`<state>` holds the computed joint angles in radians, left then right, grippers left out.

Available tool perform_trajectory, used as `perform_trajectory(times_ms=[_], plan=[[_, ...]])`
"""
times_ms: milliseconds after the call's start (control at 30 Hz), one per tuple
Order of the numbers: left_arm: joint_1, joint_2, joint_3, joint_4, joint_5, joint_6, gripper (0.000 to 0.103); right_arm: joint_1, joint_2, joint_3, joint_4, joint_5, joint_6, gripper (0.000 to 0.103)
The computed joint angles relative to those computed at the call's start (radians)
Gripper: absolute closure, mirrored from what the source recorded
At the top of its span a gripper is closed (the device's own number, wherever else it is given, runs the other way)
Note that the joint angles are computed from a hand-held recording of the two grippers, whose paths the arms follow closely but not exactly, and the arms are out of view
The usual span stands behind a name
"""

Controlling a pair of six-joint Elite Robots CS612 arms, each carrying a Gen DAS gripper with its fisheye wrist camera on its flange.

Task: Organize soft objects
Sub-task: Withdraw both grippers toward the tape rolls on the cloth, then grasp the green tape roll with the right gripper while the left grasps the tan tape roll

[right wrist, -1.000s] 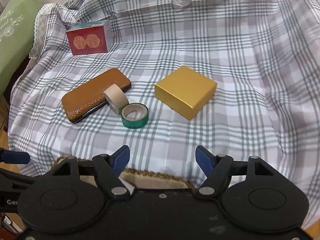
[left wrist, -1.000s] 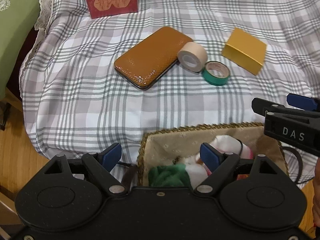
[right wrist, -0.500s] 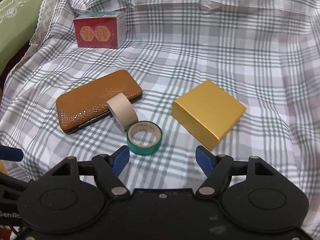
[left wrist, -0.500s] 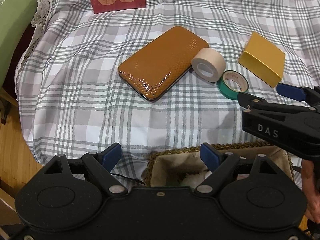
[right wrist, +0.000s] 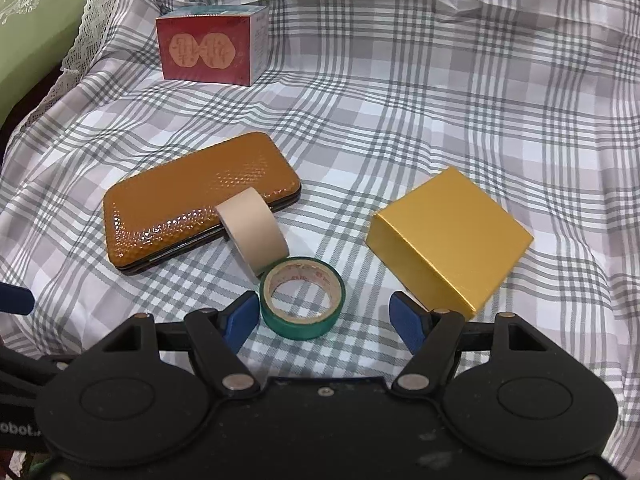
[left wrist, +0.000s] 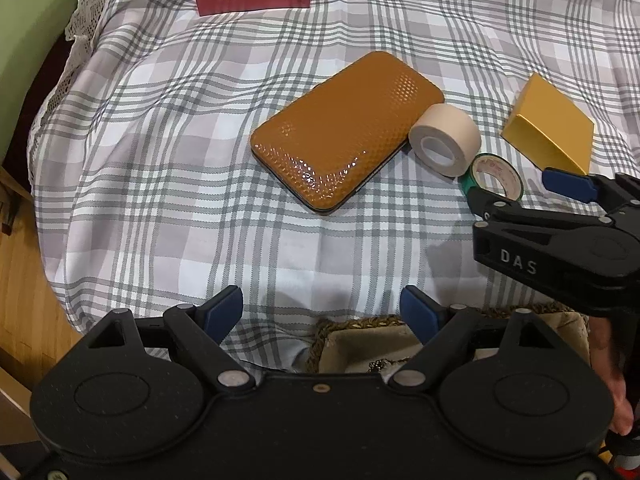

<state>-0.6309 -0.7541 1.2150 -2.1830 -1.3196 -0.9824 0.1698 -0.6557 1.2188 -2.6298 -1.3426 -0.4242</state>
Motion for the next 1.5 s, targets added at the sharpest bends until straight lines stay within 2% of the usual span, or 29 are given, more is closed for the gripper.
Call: perform_trajectory(times_ms=[33, 100, 133, 333, 533, 667, 900, 1100, 1267, 1400, 1500], plan=[[0.0, 0.0, -0.001, 0.002, 0.001, 0.001, 0.021, 0.001, 0.001, -0.001, 0.003, 0.001, -0.005, 0.04], [-0.001, 0.001, -0.003, 0.007, 0.002, 0.001, 0.021, 0.002, 0.003, -0.006, 0.014, 0.007, -0.013, 0.054], [-0.001, 0.001, -0.005, 0.009, 0.003, 0.0, 0.021, 0.002, 0.004, -0.008, 0.019, 0.008, -0.017, 0.057], [-0.002, 0.006, -0.019, 0.012, 0.015, 0.002, 0.021, 0.0, -0.006, 0.01, -0.008, -0.021, -0.007, 0.057], [0.0, 0.033, -0.074, -0.002, 0.04, 0.034, 0.021, -0.016, -0.028, 0.045, -0.029, -0.045, 0.003, 0.057], [0.005, 0.07, -0.14, -0.004, 0.072, 0.049, 0.021, -0.026, -0.034, 0.058, -0.037, -0.043, 0.017, 0.057], [0.023, 0.146, -0.268, 0.007, 0.086, 0.059, 0.02, -0.03, -0.036, 0.069, -0.052, -0.033, 0.021, 0.057], [0.041, 0.194, -0.336, 0.076, 0.034, 0.019, 0.021, -0.032, -0.036, 0.069, -0.048, -0.025, 0.024, 0.057], [0.035, 0.164, -0.268, 0.043, 0.022, 0.005, 0.02, -0.033, -0.034, 0.064, -0.04, -0.022, 0.029, 0.057], [0.021, 0.134, -0.22, 0.047, 0.06, 0.008, 0.02, -0.031, -0.035, 0.065, -0.043, -0.028, 0.029, 0.057], [0.014, 0.107, -0.171, 0.012, 0.068, 0.009, 0.02, -0.03, -0.035, 0.067, -0.047, -0.032, 0.031, 0.057]])
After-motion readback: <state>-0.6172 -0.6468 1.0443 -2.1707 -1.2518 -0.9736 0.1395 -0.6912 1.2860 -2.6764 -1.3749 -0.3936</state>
